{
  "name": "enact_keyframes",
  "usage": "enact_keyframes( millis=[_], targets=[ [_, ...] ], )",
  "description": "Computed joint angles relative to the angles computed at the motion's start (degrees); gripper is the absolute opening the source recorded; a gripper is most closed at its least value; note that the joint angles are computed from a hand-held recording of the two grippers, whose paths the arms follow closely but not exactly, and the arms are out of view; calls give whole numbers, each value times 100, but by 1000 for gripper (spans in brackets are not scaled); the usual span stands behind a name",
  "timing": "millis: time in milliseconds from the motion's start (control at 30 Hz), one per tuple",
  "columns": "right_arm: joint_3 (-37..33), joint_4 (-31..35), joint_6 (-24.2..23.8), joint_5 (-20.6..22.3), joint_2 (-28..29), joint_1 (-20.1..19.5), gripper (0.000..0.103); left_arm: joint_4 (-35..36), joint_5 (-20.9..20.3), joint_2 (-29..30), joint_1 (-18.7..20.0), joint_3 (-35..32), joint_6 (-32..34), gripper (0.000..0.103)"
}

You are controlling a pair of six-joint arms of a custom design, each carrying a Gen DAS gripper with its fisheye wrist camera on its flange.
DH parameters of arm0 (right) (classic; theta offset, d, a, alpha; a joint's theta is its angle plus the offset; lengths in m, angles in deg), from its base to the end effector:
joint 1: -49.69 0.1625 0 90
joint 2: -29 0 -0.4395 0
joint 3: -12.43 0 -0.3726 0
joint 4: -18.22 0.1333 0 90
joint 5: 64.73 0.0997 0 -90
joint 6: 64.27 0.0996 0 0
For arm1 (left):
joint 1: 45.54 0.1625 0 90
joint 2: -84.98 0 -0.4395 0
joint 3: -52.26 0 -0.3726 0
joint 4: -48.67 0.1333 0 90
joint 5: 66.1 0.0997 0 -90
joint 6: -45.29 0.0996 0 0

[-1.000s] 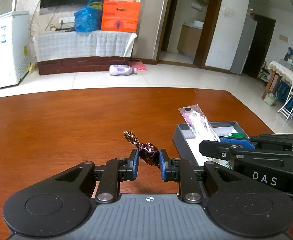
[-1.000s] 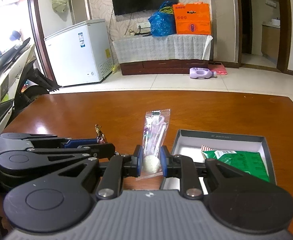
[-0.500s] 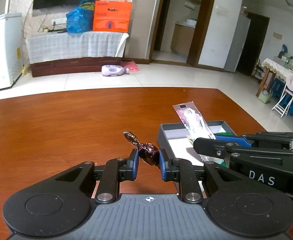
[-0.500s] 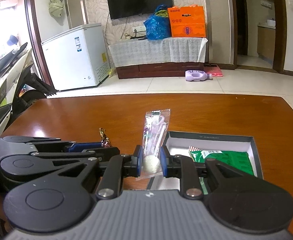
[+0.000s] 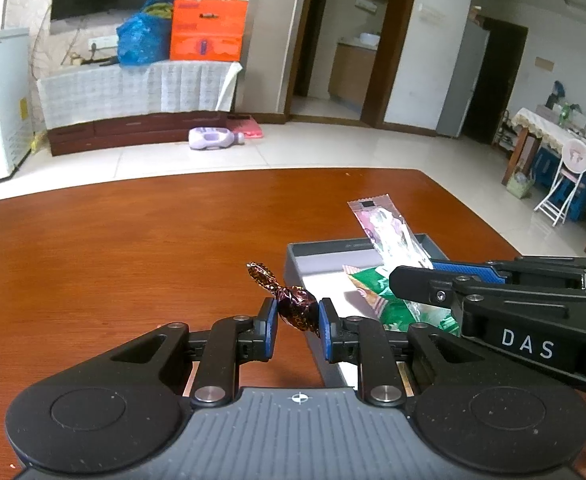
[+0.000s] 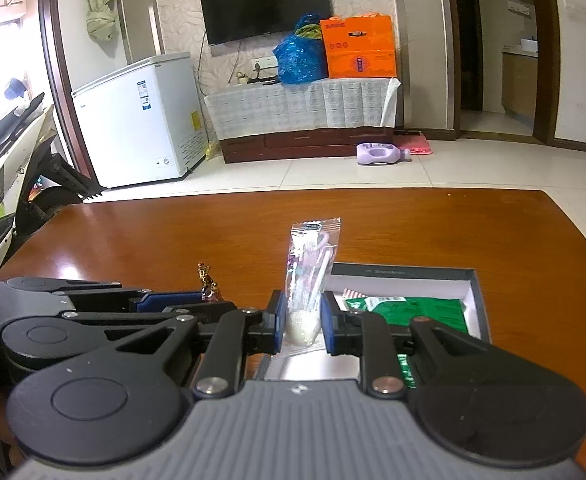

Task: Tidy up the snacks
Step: 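Carry the clear packet and chocolate candy over the box with both grippers, then open both grippers to drop the clear packet and chocolate candy into the box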

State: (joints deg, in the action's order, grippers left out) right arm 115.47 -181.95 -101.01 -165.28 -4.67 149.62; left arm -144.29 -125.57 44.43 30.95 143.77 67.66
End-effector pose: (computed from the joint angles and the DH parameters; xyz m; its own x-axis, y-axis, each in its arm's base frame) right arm 0.2231 -0.6071 0.0485 -0.7145 -0.4875 0.5019 -0.6962 0.5666 -0.4407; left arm 0.0158 -0.7213 0.1846 -0.8062 0.0540 -0.5891 0.4873 0.6251 -0.6097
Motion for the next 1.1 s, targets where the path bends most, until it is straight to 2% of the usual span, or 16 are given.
enact_keyframes(
  millis=[500,1100],
  targets=[
    [139,-97,-37,-124,-135,-136,19,237,-151,234,-40,-223,-40,23],
    [47,168,-197,-462,-140,-292,19,1205,-281,578,82,-710,-278,24]
  ],
)
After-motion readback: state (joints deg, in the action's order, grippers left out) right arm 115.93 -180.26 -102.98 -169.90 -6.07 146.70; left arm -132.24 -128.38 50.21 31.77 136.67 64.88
